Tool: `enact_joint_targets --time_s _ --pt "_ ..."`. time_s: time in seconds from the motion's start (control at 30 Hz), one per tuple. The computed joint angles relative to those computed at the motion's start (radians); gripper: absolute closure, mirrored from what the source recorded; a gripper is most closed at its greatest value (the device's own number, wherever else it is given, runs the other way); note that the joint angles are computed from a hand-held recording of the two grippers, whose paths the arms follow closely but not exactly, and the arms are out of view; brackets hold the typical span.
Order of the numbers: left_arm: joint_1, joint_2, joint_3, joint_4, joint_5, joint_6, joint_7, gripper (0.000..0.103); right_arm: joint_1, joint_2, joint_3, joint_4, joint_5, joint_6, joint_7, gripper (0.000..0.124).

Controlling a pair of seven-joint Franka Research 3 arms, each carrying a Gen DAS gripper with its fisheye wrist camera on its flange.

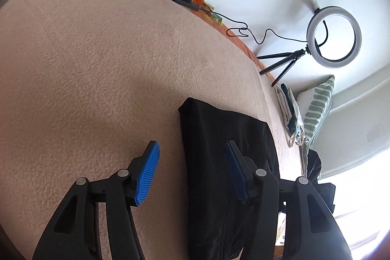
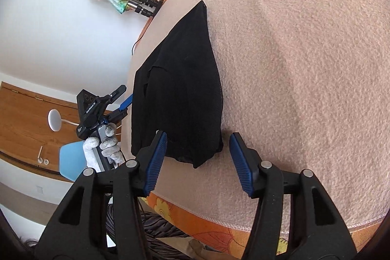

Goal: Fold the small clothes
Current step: 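Grasp the folded black shirt with both grippers and lift it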

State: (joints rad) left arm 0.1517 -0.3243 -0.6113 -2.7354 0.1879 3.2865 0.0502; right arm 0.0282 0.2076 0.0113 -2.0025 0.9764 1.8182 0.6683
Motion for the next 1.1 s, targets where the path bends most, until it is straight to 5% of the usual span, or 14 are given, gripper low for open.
enact_joint_targets --time_s 0.07,0.23,0.5,0.53,0.67,0.8,1.1 --pt "0.015 0.037 -0.001 0.021 0.010 0.007 0.014 0.048 0.000 0.016 0.004 0.015 0.011 -0.016 0.008 0.070" --pt "0.132 0.102 -0.104 0.062 -0.028 0.061 0.093 0.047 -0.001 0.027 0.011 0.019 0.033 -0.023 0.007 0.070" --pt "0.342 0.175 -0.338 0.127 -0.179 0.098 0.288 0.049 0.024 0.034 0.029 0.023 0.054 0.013 0.018 0.073" --pt "0.385 0.167 -0.388 0.133 -0.206 0.087 0.313 0.051 0.029 0.035 0.032 0.025 0.055 0.021 0.024 0.076" --pt "0.478 0.176 -0.485 0.164 -0.209 0.027 0.328 0.091 0.049 0.027 0.037 0.021 0.035 0.069 0.036 0.097" --pt "0.593 0.098 -0.598 0.197 -0.145 -0.074 0.282 0.098 0.067 0.011 0.038 0.005 -0.001 0.124 0.037 0.113" --pt "0.602 -0.090 -0.613 0.284 0.015 -0.271 0.218 0.099 0.147 -0.140 0.050 -0.114 -0.078 0.389 -0.066 0.116"
